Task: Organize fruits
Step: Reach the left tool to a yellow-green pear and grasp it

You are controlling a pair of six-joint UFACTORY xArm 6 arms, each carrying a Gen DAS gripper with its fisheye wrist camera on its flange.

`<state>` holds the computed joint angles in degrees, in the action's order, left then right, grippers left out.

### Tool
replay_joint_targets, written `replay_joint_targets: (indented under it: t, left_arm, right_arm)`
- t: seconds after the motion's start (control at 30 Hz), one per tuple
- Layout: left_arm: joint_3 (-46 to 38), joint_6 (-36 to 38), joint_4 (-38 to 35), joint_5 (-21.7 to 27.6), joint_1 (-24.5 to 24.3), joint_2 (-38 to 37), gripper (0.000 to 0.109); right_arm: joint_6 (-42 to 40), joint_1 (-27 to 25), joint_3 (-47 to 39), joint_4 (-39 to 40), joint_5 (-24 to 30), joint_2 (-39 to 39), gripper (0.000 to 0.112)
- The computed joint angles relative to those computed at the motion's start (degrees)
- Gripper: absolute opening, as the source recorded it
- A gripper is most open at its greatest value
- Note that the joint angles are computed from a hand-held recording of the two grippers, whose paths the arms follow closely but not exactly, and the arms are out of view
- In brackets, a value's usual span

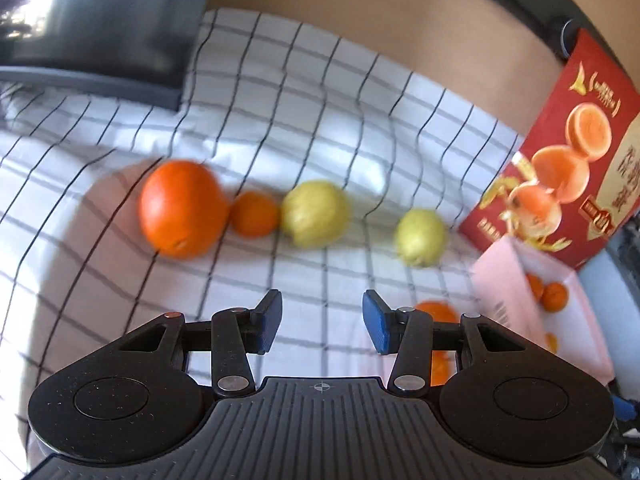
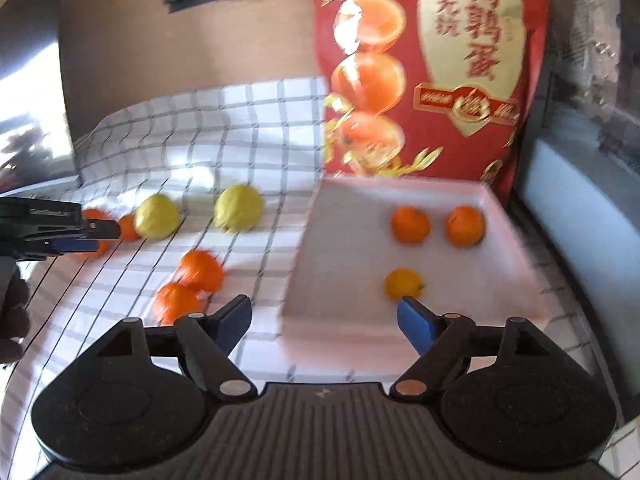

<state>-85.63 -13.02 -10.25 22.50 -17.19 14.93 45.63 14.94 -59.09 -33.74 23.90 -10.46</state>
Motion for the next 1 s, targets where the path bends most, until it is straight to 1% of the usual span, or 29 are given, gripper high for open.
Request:
replay_joint_targets:
  t: [0.07,0.1,0.2,0.27,0.33,0.37,0.43,0.53,0.6,0.67,0.7,0.73,0.83,0.9,0.93,1.0]
  left_arm:
    - [1.13,6.33,-5.37,0.05,-0.14,-0.56,0.049]
    - [1.34,10.49,-8.79,0.35,-0.26,-0.6,0.049]
    - [1.61,21.75,-17.05,1.6,-1.36,-1.15,0.049]
    - [0.81,26.24,-19.56,2.65,-2.31,-0.82,0.049]
    - [-0.1,28.6,-20.54,3.59,-3.12,-0.43,0.049]
    - [-0.3,28.9,-20.44,3.45,-3.65,-0.13,0.049]
    - [-1.18,27.95,-18.93,2.84,-4.37,0.65,0.049]
    - [-3.29,23.32,-13.87,1.51,-4.03,2.07,0.049]
    - [-6.73,20.52,-9.7,1.34,-3.09,4.28,0.049]
    - [-12.26,18.01,-2.79,2.39,-2.08,7.77,0.049]
    - [-16.05,17.12,1.22,4.25,-1.67,10.11,0.049]
    - [-20.91,16.72,5.18,7.41,-1.36,13.03,0.049]
    - [-33.56,18.73,11.63,14.25,-1.12,20.97,0.049]
    - [-40.87,20.14,13.63,18.04,-1.13,25.39,0.049]
    - [-45.15,21.6,13.49,20.58,-1.14,27.86,0.05]
    - [-54.73,24.51,13.48,26.09,-1.12,33.35,0.051]
  right_arm:
    - [-4.31,1.6,1.66,6.34,-0.8,-0.25,0.081]
    - [-5.52,2.35,2.05,8.27,-0.51,-0.12,0.081]
    - [-6.24,4.2,2.58,9.88,1.22,0.58,0.081]
    - [-6.14,5.09,2.77,10.36,2.75,0.86,0.081]
    - [-5.56,5.56,3.09,10.08,3.85,0.69,0.081]
    - [-3.77,5.64,3.14,8.63,4.52,0.65,0.081]
    - [-3.65,5.78,3.61,8.85,5.4,0.35,0.081]
    - [-3.5,5.86,4.36,9.92,6.36,-0.14,0.081]
    - [-3.84,5.83,4.65,11.29,6.73,-0.25,0.081]
    - [-3.32,6.0,5.08,10.52,6.66,-0.69,0.082]
    - [-3.38,6.06,5.04,10.43,6.77,-0.69,0.083]
    - [-3.46,6.1,5.19,10.45,6.66,-0.82,0.083]
    - [-4.76,6.14,5.99,11.31,6.1,-1.45,0.088]
    - [-6.26,6.24,5.69,12.13,6.36,-1.17,0.092]
    - [-7.1,6.2,5.64,12.75,6.31,-1.05,0.094]
    - [-8.06,6.15,5.9,13.84,5.8,-1.0,0.102]
